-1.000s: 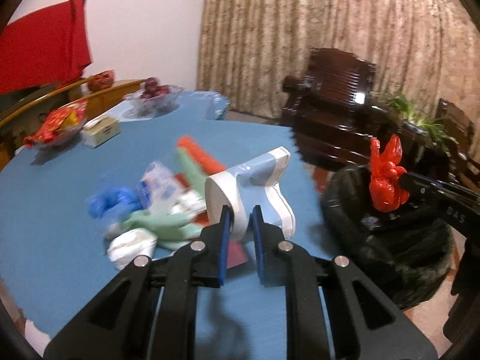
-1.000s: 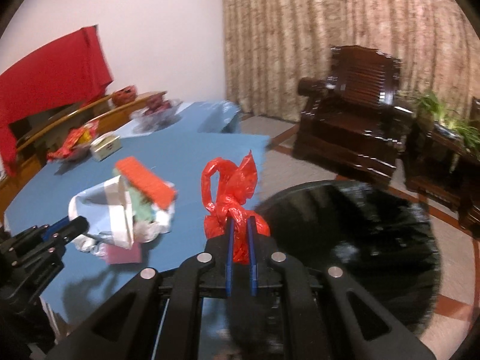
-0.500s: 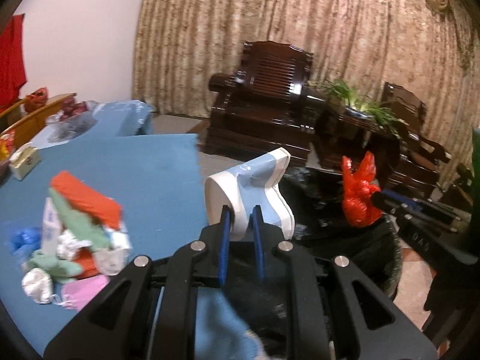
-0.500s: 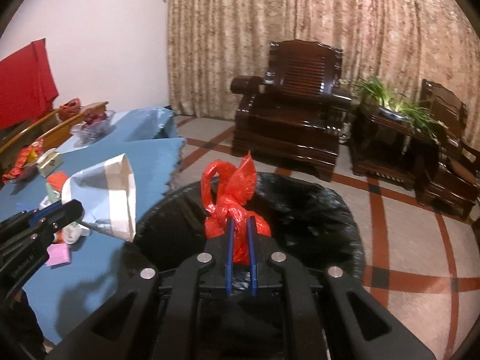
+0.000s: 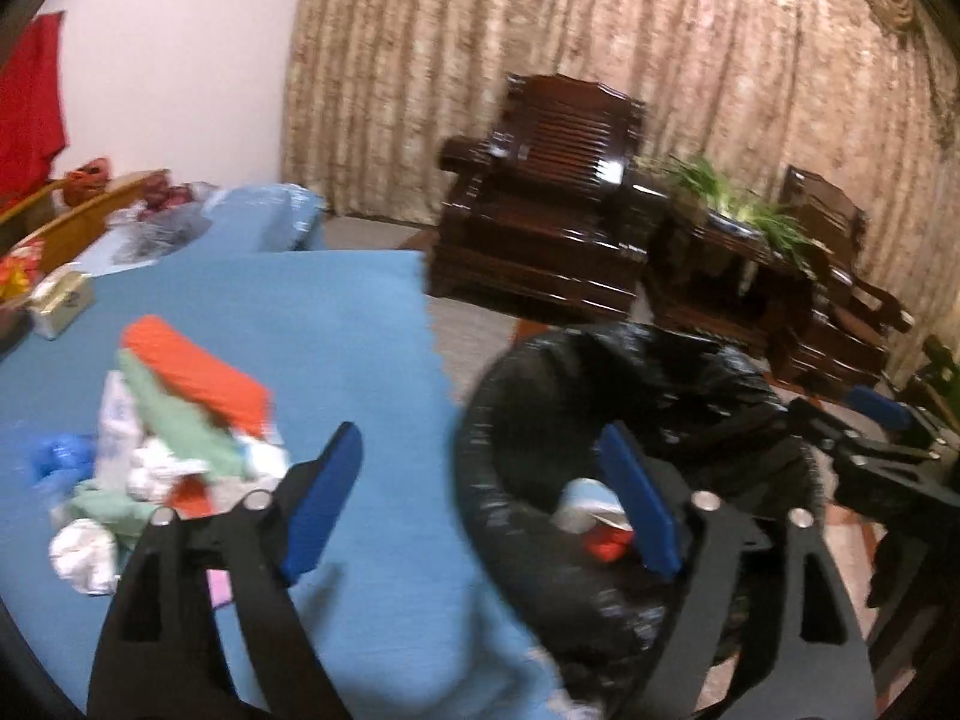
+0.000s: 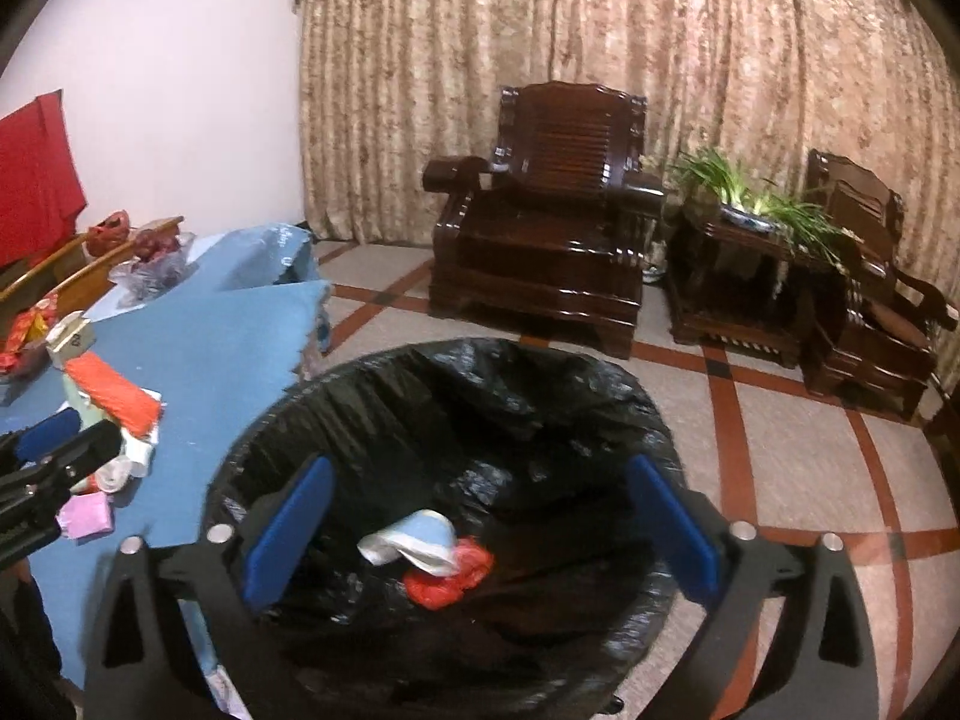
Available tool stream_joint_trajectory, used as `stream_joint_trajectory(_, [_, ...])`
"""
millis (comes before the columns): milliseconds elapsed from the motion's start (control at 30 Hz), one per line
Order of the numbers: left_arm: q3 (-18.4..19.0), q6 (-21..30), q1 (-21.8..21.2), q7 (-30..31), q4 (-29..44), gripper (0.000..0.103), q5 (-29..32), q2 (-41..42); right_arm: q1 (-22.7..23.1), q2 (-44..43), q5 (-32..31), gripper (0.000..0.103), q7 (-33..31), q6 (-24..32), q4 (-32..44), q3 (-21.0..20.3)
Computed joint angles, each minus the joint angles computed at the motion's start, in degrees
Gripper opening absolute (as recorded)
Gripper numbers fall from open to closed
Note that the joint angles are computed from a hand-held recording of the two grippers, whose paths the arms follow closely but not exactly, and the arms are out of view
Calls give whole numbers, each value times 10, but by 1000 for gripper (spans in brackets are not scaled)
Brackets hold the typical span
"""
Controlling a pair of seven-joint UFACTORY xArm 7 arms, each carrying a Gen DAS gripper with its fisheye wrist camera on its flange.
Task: Collect trash
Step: 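Carry the red bag and white cup over the bin and open both grippers, then grasp the white tissue with the left gripper while the right gripper approaches the pink mask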
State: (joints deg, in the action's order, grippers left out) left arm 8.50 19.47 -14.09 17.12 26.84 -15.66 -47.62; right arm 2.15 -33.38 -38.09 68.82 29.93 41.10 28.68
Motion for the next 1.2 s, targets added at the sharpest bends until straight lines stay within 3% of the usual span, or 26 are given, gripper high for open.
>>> stream_joint_trajectory(233, [22,10,97,19,-8,91,51,-42,-7,77,-41,97,32,-30,66,40])
stream_joint_trajectory(467, [63,-6,175,59,11,91,82,-23,0,220,-164,97,99,-31,181,86])
stream_joint_trajectory(600, [89,-25,203,81,30,91,85,21,27,305,-239,97,140,-8,249,98])
stream_joint_trajectory(767, [107,-49,232,100,47,90,78,72,80,385,-294,96,155,16,310,83])
stream_joint_trajectory(1200, [131,-32,268,147,31,90,48,103,203,486,-275,84,114,30,380,18])
